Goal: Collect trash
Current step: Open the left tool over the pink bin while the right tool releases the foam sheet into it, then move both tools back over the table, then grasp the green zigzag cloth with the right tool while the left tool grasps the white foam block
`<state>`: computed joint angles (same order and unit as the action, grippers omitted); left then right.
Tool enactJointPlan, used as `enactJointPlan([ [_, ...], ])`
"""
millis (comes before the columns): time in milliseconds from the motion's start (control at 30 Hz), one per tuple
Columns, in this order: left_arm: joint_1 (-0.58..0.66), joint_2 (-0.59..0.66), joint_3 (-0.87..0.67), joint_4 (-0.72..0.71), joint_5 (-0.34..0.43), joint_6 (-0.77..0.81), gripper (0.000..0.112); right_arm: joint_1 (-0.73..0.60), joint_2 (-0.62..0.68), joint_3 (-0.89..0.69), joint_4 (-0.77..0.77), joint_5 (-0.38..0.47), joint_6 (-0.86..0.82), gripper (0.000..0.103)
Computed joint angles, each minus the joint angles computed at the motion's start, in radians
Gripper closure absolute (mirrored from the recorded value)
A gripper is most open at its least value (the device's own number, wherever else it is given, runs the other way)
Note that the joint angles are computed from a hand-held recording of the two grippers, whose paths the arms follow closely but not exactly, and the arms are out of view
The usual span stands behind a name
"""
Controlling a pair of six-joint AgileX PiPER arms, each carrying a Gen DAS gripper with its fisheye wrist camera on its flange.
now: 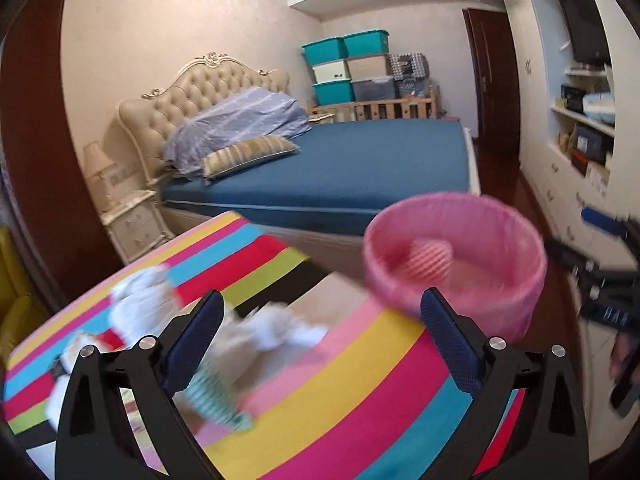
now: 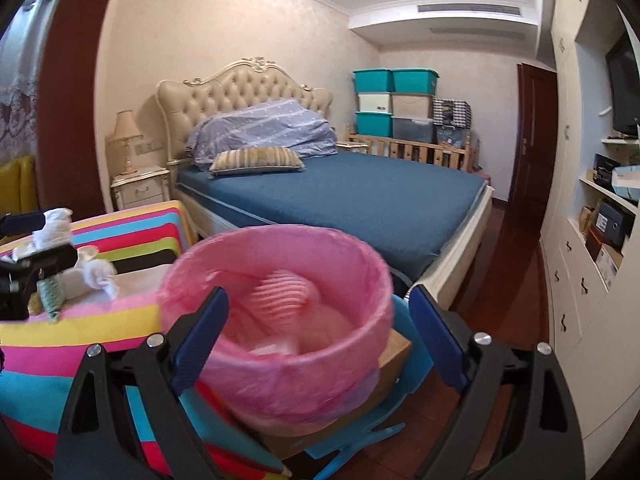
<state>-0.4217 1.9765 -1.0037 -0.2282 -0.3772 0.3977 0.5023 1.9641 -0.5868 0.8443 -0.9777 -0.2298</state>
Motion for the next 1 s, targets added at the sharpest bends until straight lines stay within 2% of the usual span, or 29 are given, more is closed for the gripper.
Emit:
enactJointPlan([
  [133, 0.050, -0.066, 0.149, 0.036, -0.075, 0.031, 0.018, 0.094, -0.003, -0.046, 0.070, 0.023, -0.077, 0.015],
  [200, 0.096, -0.099, 0.218, 0.102, -0.104, -0.012, 0.017, 0.126, 0.003, -0.083, 0.092, 0.047, -0.112, 0.015],
  [367, 0.293, -0.184, 0.341, 0.355, -0.121, -0.226, 0.017, 0.216, 0.062, -0.221, 0.167, 0.132, -0.237, 0.015],
  [467, 0.428, -0.206, 0.405, 0.426, -0.185, -0.258, 0.017, 0.262, 0.092, -0.298, 0.206, 0.171, -0.305, 0.015],
  [600, 0.604, -0.199, 0.424, 0.515, -0.220, -0.326, 0.017, 0.322, 0.140, -0.421, 0.276, 0.218, -0.432, 0.015],
  [767, 0.767, -0.156, 0.394, 0.566, -0.244, -0.368, 0.017, 0.383, 0.207, -0.580, 0.378, 0.268, -0.595, 0.015],
  [900, 0.839, -0.127, 0.367, 0.602, -0.246, -0.418, 0.017, 0.400, 0.261, -0.710, 0.474, 0.294, -0.739, 0.015],
  [1000, 0.870, -0.097, 0.337, 0.640, -0.218, -0.472, 0.017, 0.390, 0.309, -0.835, 0.605, 0.332, -0.902, 0.016],
])
